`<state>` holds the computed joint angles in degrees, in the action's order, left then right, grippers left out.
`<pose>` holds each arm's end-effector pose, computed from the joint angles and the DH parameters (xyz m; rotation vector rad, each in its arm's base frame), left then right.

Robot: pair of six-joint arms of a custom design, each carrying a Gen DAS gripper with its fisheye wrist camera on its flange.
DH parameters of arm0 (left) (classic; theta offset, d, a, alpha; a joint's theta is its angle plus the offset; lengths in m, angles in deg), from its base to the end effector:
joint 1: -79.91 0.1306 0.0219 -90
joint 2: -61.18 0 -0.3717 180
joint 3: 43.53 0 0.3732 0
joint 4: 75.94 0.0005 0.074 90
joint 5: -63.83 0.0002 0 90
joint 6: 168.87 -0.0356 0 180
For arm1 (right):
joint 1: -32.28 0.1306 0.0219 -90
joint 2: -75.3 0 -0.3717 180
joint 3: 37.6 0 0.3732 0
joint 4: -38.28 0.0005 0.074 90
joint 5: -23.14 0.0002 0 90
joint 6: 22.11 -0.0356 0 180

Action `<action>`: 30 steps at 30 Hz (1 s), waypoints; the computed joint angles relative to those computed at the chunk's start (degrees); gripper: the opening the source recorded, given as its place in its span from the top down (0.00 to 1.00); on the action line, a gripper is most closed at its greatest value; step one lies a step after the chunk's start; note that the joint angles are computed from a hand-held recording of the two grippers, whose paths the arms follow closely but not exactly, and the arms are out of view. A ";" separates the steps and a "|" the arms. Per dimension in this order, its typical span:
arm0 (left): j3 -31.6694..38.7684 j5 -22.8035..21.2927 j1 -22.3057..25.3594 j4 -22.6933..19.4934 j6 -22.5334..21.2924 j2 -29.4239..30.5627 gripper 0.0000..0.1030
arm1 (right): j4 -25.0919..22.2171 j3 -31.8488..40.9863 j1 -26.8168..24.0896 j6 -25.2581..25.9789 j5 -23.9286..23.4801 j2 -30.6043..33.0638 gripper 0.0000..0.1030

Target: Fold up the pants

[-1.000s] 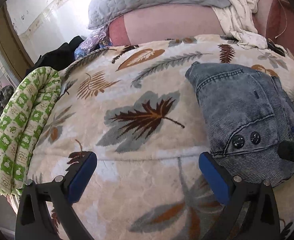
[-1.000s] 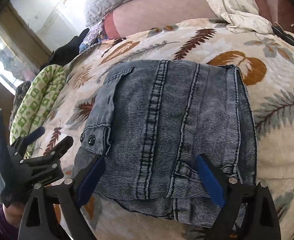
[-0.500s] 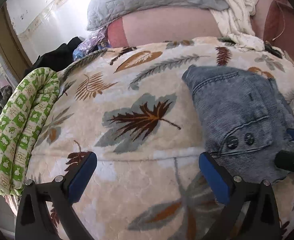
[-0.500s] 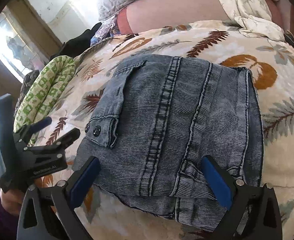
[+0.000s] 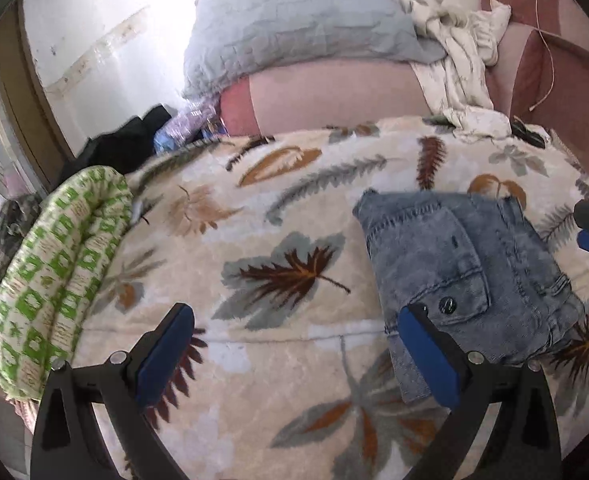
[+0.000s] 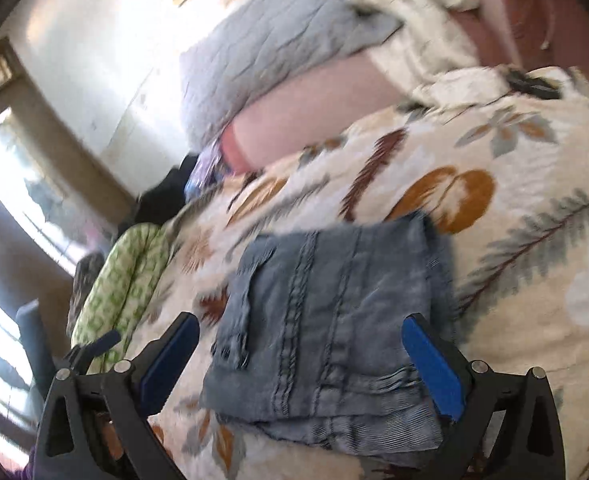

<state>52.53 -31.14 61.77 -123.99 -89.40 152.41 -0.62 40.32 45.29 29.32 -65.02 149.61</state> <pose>0.4583 -0.1474 0.4585 0.5325 2.2599 0.0339 0.3737 0.0847 0.4485 0.5105 2.1668 0.4689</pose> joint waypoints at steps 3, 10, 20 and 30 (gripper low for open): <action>0.07 -2.62 -0.63 1.84 -0.60 -1.15 0.01 | -1.59 0.82 1.24 1.42 7.05 -0.40 0.00; 0.49 -4.80 -0.94 4.72 -1.56 -3.01 0.01 | -2.28 1.99 2.42 2.51 11.44 -0.37 0.00; 0.82 -4.46 -0.43 4.26 -0.02 -2.99 0.01 | -3.82 2.18 3.16 1.98 13.29 0.15 0.00; 0.20 -5.29 -0.11 4.08 0.26 -2.27 0.01 | -4.99 2.30 2.77 0.81 13.89 0.42 0.00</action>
<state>52.72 -36.42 61.66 -119.91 -89.14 150.14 -5.61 42.62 48.06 30.13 -51.13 150.03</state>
